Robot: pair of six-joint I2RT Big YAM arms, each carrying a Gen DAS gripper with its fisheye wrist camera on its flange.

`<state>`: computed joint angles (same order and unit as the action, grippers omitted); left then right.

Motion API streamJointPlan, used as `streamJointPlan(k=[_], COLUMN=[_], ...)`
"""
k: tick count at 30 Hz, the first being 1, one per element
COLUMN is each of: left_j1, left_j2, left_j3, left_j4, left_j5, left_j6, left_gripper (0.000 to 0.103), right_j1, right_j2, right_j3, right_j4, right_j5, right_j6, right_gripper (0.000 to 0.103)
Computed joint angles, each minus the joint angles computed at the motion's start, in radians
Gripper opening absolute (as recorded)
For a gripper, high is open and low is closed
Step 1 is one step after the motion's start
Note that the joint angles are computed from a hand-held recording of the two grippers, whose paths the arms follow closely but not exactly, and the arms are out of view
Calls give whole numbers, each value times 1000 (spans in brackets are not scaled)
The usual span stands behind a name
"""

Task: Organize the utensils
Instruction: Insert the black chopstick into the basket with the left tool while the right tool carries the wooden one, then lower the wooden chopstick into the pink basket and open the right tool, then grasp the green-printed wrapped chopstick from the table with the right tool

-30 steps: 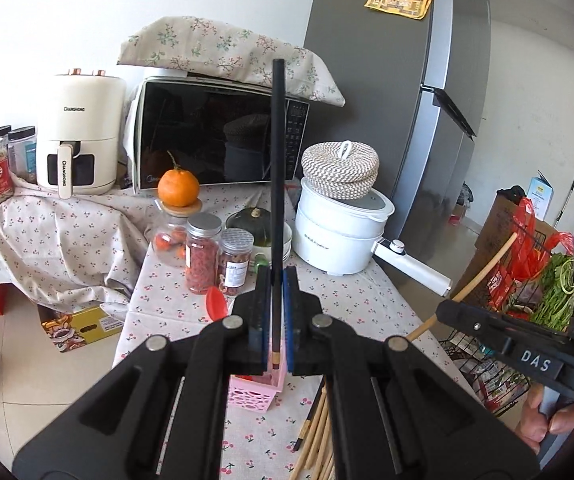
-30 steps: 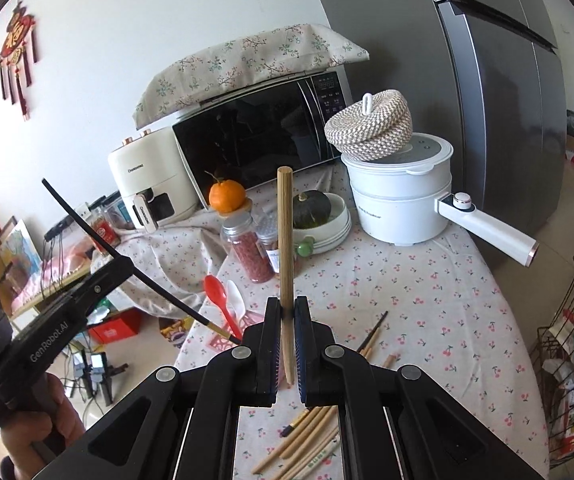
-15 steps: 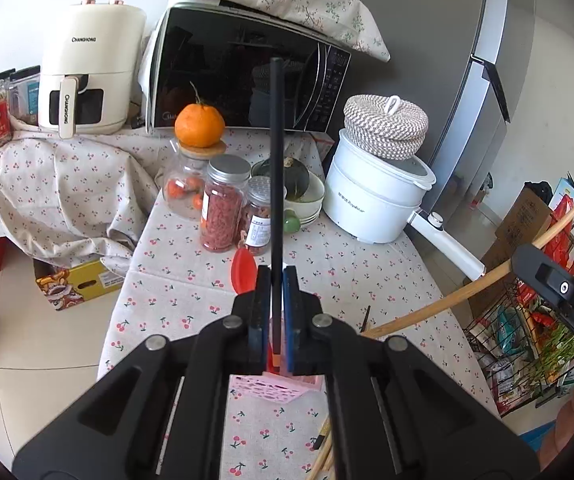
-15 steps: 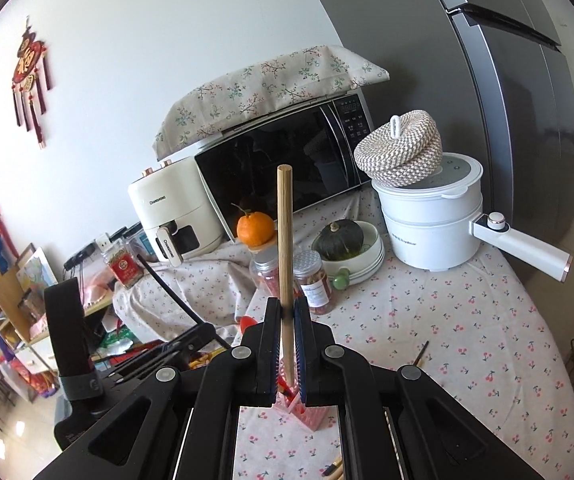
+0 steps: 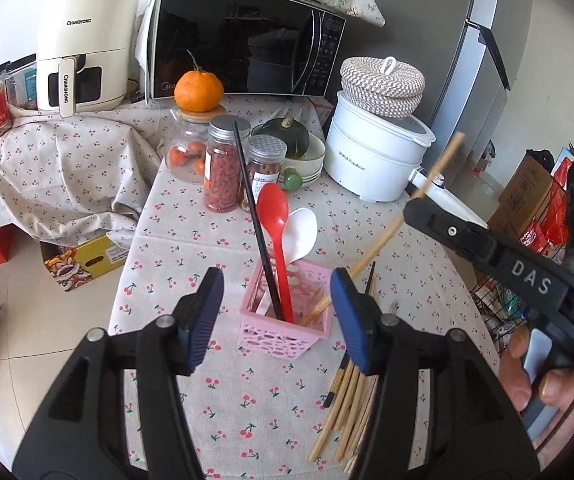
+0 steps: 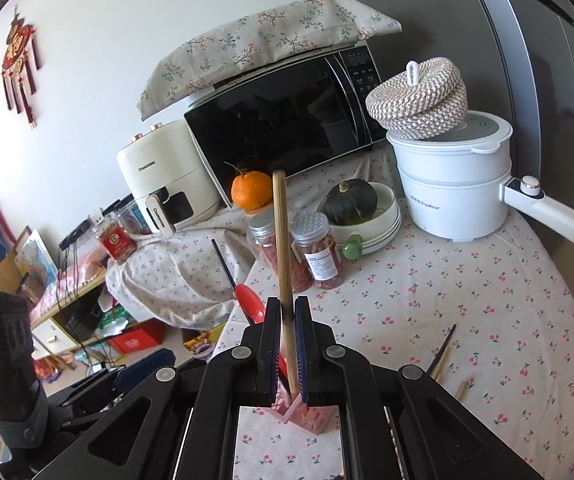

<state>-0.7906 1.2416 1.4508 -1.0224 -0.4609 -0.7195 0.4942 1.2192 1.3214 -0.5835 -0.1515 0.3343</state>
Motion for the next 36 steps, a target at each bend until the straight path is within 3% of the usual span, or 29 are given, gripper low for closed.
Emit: streamJointPlan(k=[2, 5, 6, 12, 15, 19, 23, 27, 30, 36], left_j1=[-5, -17, -22, -50, -33, 9, 13, 25, 16, -14], left_j2=[2, 0, -4, -41, -49, -14, 1, 37, 56, 113], left_j3=[12, 22, 18, -74, -129, -118, -99, -100, -122, -83], left_j4=[-24, -36, -33, -8, -7, -83, -87, -69, -42, -83], left_j5=[13, 29, 31, 44, 94, 180, 200, 285, 308, 337], left_j6=[-13, -30, -35, -38, -50, -45, -21, -11, 20, 110], left_gripper=[69, 79, 84, 96, 96, 96, 100, 102, 102, 102], right_j1=[-7, -21, -26, -61, -79, -112, -137, -161, -171, -189], right_j2=[5, -20, -38, -102, -108, -91, -56, 2, 42, 105], right_j3=[0, -24, -40, -73, -80, -92, -103, -88, -80, -84], right_j4=[-11, 1, 21, -10, -73, -152, -222, -338, -425, -494], right_j5=[-15, -35, -40, -58, -20, 21, 75, 93, 113, 86], right_j6=[12, 18, 18, -51, -105, -169, -211, -178, -146, -88], right_gripper=[20, 58, 64, 81, 83, 84, 84, 84, 84, 84])
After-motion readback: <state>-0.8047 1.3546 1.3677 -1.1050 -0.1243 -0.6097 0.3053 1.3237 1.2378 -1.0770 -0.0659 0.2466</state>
